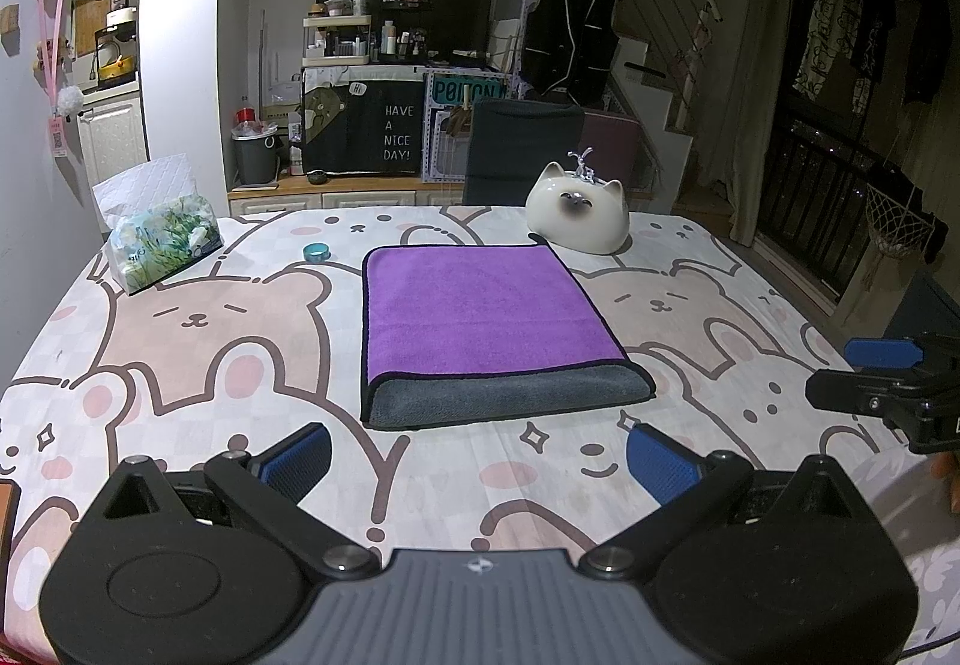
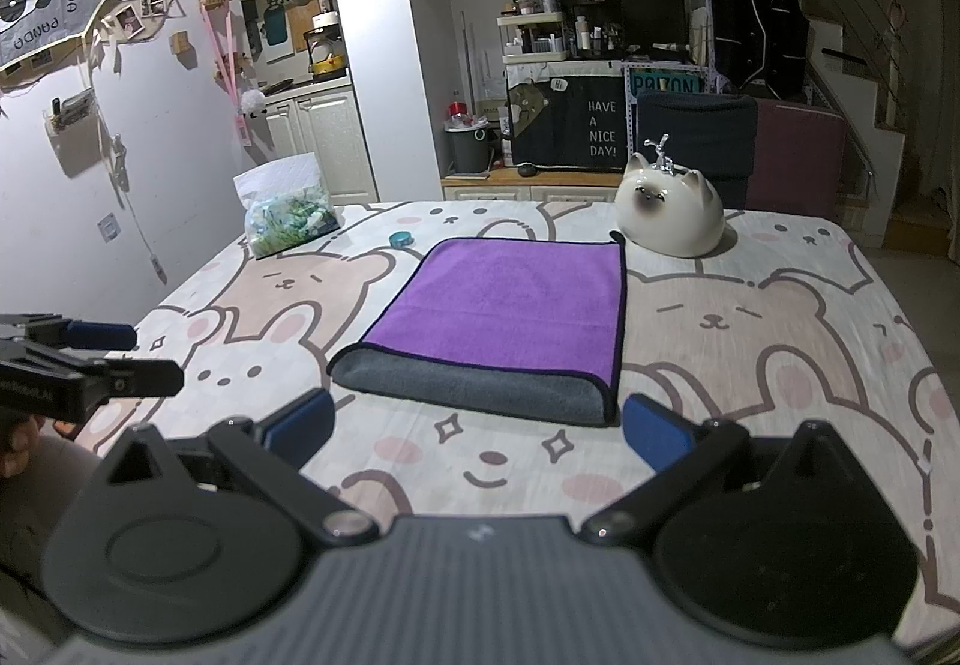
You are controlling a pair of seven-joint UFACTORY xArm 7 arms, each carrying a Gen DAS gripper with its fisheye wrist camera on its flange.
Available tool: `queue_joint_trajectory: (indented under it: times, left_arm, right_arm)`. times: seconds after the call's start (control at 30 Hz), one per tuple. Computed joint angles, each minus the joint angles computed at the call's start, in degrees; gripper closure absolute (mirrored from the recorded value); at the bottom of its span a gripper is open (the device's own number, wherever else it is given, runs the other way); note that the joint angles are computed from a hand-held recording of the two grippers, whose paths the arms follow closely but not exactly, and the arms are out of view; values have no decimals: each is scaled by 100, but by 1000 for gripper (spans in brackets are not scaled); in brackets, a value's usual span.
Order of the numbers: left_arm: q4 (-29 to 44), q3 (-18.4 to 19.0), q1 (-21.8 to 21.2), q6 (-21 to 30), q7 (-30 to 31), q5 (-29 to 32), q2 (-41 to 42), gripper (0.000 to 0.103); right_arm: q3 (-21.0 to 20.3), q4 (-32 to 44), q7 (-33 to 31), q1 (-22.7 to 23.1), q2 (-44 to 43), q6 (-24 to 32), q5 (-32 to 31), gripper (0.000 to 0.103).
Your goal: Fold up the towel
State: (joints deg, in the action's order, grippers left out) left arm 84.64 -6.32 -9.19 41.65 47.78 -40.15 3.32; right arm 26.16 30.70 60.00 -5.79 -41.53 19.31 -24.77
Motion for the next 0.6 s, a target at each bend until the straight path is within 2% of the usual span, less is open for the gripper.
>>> queue_joint_trajectory:
  times: [0.53,0.6]
  left_arm:
    - [0,-1,3,-2,2,-2,1,0]
    - [-46,-34,-53,-102,-161,123,-49,0]
  right_arm:
    - [-14,-37,17,6,-1,-29,-23,0]
    - [-14,-34,13,7,0,-26,-18,0]
